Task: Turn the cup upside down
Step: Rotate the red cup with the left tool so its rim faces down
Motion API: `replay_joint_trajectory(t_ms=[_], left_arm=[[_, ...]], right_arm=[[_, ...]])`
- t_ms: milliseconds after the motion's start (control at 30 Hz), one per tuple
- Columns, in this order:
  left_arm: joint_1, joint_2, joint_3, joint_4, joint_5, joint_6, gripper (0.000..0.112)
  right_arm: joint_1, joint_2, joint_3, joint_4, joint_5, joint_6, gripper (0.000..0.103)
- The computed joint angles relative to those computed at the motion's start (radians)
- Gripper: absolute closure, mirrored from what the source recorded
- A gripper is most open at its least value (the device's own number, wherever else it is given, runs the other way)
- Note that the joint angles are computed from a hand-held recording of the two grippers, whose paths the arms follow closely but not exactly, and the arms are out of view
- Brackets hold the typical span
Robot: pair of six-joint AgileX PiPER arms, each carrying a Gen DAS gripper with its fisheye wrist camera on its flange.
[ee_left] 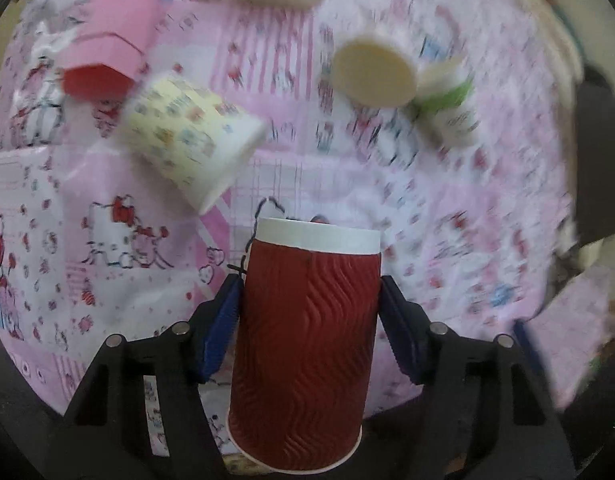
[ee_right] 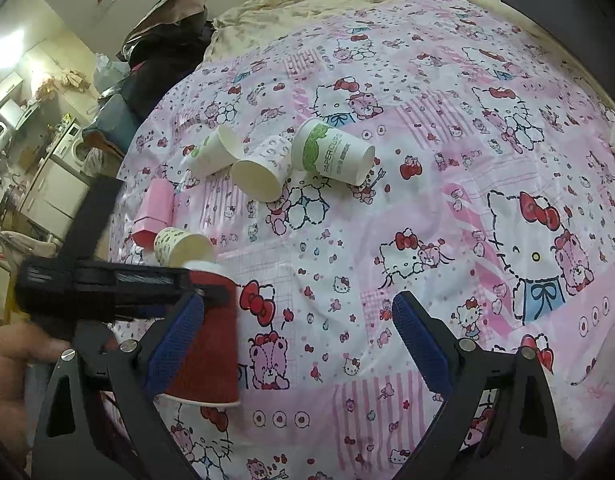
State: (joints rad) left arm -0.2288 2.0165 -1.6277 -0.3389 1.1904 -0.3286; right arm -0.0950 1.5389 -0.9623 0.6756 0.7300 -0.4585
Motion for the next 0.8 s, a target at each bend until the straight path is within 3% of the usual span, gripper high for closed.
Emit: replay_joint_trajectory(t_ms=[100,200,300,467,800], left_arm=[[0.045,-0.085,-0.007,-0.008,0.002,0.023,0.049],[0.06,-0.127,-0.026,0.012,0.024,0.028,0.049],[0.047,-0.15,-0.002,0.028,0.002,0.015,0.049],[0.015,-0.168,0.044,0.034,-0.036,0.016,0.049],[-0.014,-0.197,0.052,0.056,-0.043,0.038,0.049]], right_arm=[[-0.05,0.027,-0.003,0.138,0.103,-0.12,0.006],[-0.077,0.084,-0.016,0.289,0.266,-0.256,0.006],[-0.043,0.095,-0.026,0.335,0.319,-0.303,0.006],[0.026,0.092,-0.027,0.379,0.36,-0.343,0.006],[0.069,0.136,-0.039,0.203,0.256,-0.18,0.006]])
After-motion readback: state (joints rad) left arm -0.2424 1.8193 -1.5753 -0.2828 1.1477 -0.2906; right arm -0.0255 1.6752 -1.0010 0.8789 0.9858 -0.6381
